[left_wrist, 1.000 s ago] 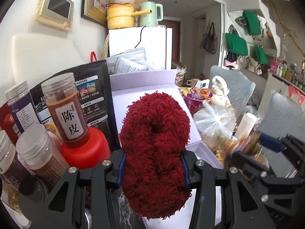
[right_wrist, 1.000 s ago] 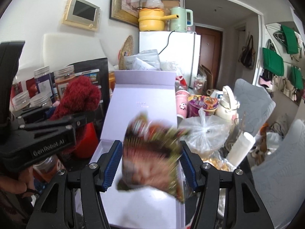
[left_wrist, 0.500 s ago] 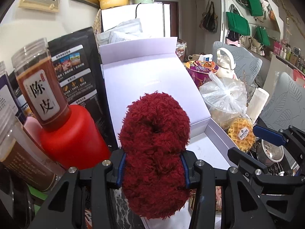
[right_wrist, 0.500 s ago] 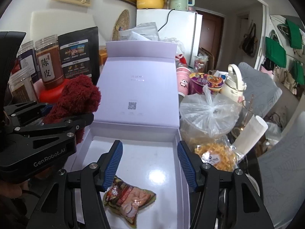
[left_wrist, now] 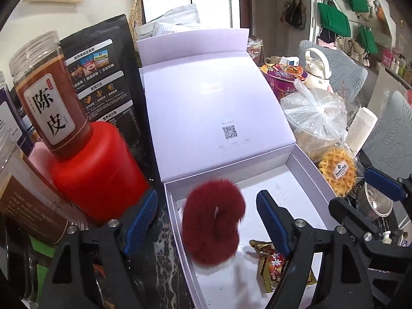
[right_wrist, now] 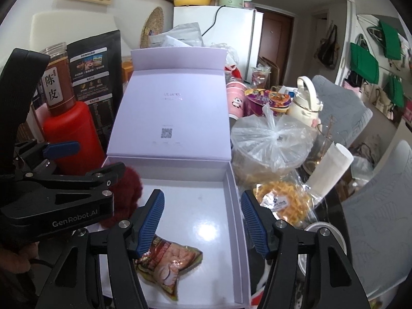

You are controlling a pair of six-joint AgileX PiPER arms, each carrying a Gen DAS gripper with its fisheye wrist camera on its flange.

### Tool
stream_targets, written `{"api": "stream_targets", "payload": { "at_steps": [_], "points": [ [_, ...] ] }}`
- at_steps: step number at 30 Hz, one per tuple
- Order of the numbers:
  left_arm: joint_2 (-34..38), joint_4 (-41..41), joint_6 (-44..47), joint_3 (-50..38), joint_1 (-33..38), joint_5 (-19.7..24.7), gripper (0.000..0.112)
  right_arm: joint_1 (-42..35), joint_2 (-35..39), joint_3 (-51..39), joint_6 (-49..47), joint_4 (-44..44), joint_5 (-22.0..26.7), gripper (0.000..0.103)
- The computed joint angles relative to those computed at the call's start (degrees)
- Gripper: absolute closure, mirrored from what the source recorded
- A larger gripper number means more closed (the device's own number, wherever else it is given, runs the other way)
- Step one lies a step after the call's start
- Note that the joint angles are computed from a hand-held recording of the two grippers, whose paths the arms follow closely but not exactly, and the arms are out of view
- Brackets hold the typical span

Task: Organize soft objects
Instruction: 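Release the cereal bag with the right tool while the left tool drops the scarf into the box, then withdraw both tools from the gift box back over the table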

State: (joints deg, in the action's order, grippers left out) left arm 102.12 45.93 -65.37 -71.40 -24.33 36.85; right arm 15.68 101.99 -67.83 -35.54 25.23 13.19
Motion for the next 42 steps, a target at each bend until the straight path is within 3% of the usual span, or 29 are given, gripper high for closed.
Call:
{"api": "stream_targets", "payload": {
  "at_steps": [10, 23, 35, 42],
  "points": [
    [-3.2, -0.9, -1.3, 1.8, -2.0, 1.3, 0.033, -0.8, -4.8, 3.8, 1.5, -1.0, 0.2, 0.035],
    [-13.6, 4.0, -7.3, 6.2, -8.7, 7.9, 0.033, -0.9, -15.8, 10.5, 7.3, -5.1, 0.6, 0.034],
    [-23.6, 8.3, -12.3, 13.2, -16.1, 12.0, 0.033, 1.2, -27.8, 18.5, 20.6, -17.6, 0.1, 0.032],
    [-28.0, 10.3, -15.5, 15.7, -21.3, 16.6, 0.028, 1.7, -34.8, 22.9, 29.5, -26.0, 0.9, 0.025]
  ]
}}
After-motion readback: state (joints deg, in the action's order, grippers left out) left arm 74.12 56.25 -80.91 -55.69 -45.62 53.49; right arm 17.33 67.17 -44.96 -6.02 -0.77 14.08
